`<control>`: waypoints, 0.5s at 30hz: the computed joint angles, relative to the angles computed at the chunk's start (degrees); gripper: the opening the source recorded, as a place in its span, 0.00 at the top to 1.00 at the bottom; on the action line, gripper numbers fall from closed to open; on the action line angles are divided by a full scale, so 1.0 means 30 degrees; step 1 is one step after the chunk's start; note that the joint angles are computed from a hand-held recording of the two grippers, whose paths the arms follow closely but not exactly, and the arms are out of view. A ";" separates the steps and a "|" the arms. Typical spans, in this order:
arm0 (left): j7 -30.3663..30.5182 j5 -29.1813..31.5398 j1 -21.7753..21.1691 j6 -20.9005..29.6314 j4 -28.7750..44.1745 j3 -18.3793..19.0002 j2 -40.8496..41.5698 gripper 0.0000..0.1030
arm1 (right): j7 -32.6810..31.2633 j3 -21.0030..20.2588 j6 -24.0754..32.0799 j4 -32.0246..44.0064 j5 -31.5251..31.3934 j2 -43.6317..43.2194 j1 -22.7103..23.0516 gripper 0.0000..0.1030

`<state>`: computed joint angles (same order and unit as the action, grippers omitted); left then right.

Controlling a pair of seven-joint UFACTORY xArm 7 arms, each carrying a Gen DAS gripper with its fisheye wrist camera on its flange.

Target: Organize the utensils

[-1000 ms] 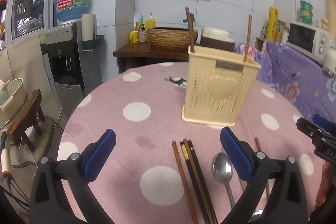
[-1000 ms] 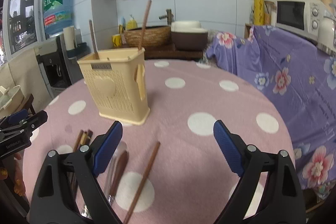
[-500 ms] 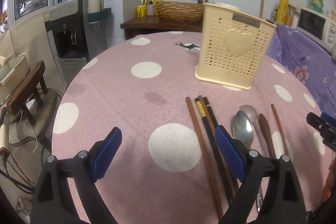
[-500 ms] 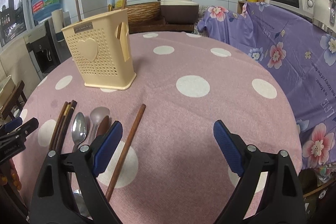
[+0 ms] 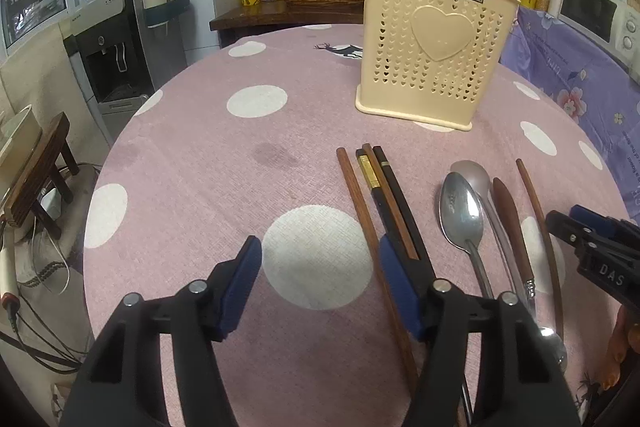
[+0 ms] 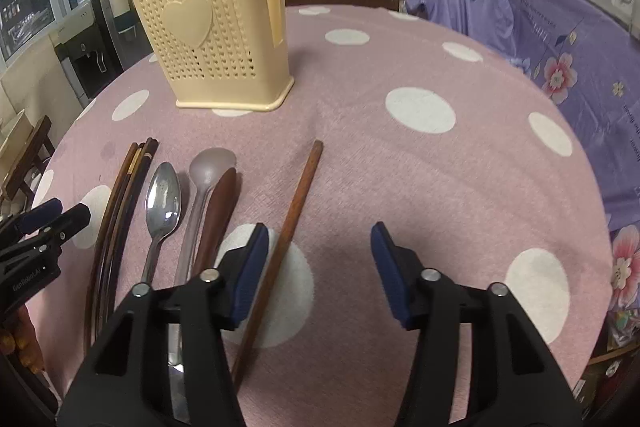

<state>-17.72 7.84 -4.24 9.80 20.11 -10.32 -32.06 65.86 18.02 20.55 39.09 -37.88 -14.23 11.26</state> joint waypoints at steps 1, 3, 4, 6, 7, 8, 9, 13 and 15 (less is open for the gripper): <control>-0.0067 0.0062 0.0104 0.0078 0.0057 -0.0113 0.0021 0.44 | 0.0044 0.0042 0.0173 0.0193 0.0059 0.0204 0.0008 0.57; -0.0191 0.0079 0.0144 0.0188 0.0160 -0.0150 0.0103 0.45 | 0.0309 0.0078 0.0618 0.0655 0.0011 0.0609 0.0064 0.62; -0.0143 -0.0006 -0.0001 0.0188 0.0168 0.0019 0.0127 0.45 | 0.0374 -0.0001 0.0721 0.0866 0.0094 0.0833 0.0175 0.65; -0.0346 0.0064 0.0138 0.0174 0.0217 -0.0183 0.0164 0.45 | 0.0434 -0.0212 0.0824 0.1230 0.0277 0.1248 0.0434 0.68; -0.0392 0.0130 0.0183 0.0170 0.0225 -0.0244 0.0170 0.45 | 0.0712 -0.0173 0.1146 0.1492 -0.0029 0.1432 0.0482 0.70; -0.0439 0.0199 0.0228 0.0198 0.0252 -0.0309 0.0188 0.45 | 0.0877 -0.0218 0.1356 0.1704 -0.0226 0.1608 0.0596 0.72; -0.0438 0.0235 0.0214 0.0205 0.0267 -0.0290 0.0212 0.45 | 0.0943 -0.0312 0.1500 0.1927 -0.0335 0.1808 0.0742 0.73; -0.0678 0.0556 0.0499 0.0325 0.0484 -0.0573 0.0430 0.45 | 0.1542 -0.0628 0.2565 0.2761 -0.1518 0.2454 0.1265 0.83; -0.0728 0.0684 0.0477 0.0514 0.0690 -0.0622 0.0650 0.45 | 0.1458 -0.1034 0.2349 0.2707 -0.1479 0.2451 0.1471 0.87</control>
<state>-19.91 9.89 -2.81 11.34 22.18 -12.18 -30.11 70.23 14.92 27.59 47.21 -42.31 -6.88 15.68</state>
